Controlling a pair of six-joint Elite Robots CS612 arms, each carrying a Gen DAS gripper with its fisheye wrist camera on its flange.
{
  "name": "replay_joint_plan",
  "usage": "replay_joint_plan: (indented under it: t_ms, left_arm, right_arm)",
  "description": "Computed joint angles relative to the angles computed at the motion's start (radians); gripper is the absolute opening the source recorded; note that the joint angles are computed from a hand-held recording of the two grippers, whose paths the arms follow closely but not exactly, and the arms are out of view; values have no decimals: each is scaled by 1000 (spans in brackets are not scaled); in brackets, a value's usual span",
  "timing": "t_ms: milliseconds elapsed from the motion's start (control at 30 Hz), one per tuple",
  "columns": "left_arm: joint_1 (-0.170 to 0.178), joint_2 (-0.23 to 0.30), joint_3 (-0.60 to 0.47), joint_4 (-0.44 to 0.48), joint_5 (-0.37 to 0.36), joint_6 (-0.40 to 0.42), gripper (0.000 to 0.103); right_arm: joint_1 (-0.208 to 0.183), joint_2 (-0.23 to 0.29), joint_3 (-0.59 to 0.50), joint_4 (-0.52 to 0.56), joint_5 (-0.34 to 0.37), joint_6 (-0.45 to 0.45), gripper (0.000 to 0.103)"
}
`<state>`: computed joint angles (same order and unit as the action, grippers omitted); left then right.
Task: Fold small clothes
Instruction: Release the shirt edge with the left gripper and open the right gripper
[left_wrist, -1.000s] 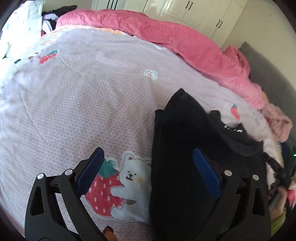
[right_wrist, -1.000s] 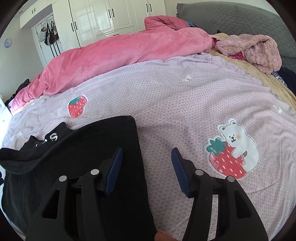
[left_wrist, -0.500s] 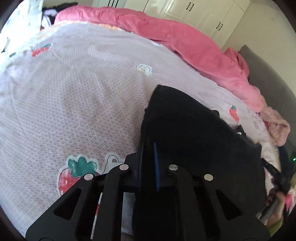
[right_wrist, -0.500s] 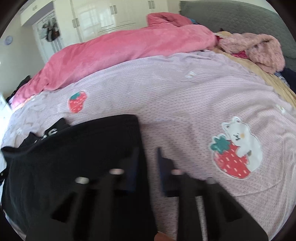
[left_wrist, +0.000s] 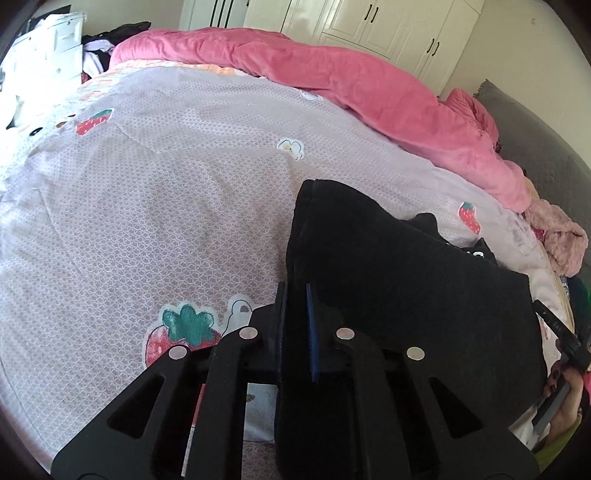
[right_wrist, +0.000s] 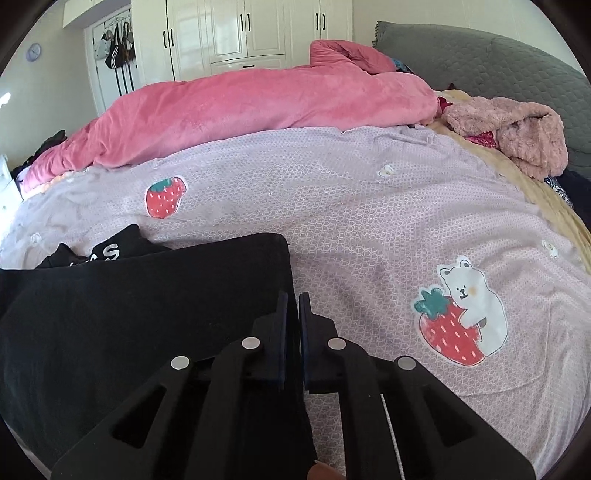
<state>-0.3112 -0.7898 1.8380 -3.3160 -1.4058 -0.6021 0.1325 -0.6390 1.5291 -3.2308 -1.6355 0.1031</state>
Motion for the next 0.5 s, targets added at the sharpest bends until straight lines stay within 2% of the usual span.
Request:
replay_joint_plan:
  t_ms: [67, 167, 233, 300, 367, 433, 500]
  left_arm:
    - [-2, -5, 3, 3, 10, 3, 6]
    - [-7, -18, 13, 10, 31, 19, 11]
    - [-7, -26, 17, 15, 25, 25, 17]
    - [-9, -31, 19, 16, 24, 32, 22]
    - [-13, -37, 24, 13, 31, 39, 31]
    - [-16, -43, 28, 10, 38, 49, 35]
    - [-21, -50, 33, 9, 54, 59, 43]
  right_arm:
    - [0, -3, 8, -19, -3, 4, 17]
    - [-1, -11, 26, -53, 9, 9, 37]
    - [0, -18, 41, -83, 16, 4, 38]
    - [2, -24, 56, -114, 34, -9, 52]
    - [4, -31, 70, -139, 53, -20, 55]
    - [12, -38, 84, -160, 63, -41, 58]
    - [18, -45, 99, -180, 83, -57, 67]
